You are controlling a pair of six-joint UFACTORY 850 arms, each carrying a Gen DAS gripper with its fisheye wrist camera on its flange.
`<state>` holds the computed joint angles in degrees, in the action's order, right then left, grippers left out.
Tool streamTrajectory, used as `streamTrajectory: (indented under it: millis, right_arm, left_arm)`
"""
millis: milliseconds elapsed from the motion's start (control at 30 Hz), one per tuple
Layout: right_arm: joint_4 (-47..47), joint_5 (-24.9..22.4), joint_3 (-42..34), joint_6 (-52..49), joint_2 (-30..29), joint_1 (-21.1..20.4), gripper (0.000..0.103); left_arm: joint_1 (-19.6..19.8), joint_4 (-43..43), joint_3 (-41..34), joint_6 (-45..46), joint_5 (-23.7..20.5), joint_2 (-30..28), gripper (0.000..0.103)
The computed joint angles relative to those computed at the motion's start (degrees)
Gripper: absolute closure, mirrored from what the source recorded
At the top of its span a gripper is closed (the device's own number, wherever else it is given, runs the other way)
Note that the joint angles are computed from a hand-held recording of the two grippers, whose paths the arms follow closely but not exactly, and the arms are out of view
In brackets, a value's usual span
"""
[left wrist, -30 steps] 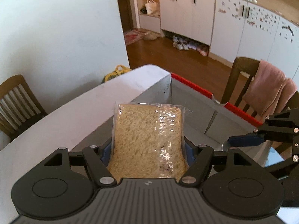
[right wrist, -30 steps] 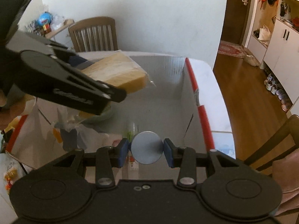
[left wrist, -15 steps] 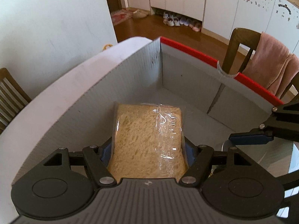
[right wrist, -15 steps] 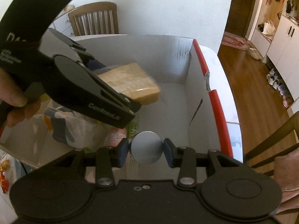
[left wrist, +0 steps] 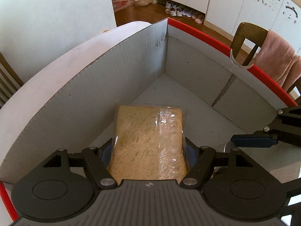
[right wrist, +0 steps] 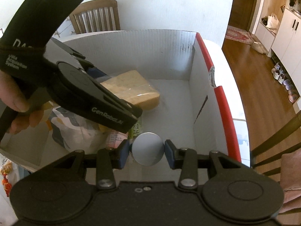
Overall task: Organize objects
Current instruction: 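Lower the bread slice and lid into the red box and open both tools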
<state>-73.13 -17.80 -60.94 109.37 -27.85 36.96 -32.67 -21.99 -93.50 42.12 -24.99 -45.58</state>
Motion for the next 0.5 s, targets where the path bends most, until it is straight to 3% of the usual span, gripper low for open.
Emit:
streamTrajectory:
  millis: [233,500]
  right_arm:
    - [1.0,-0.5,-0.3,-0.6,0.0,-0.1,0.061]
    - [-3.9,-2.6,1.2,5.3,1.7,1.2,0.050]
  left_arm:
    - [0.2,-0.4,1.6,0.4,1.1,1.1,0.028]
    - [0.9,-8.2,4.9,7.3,2.6,4.0,0.028]
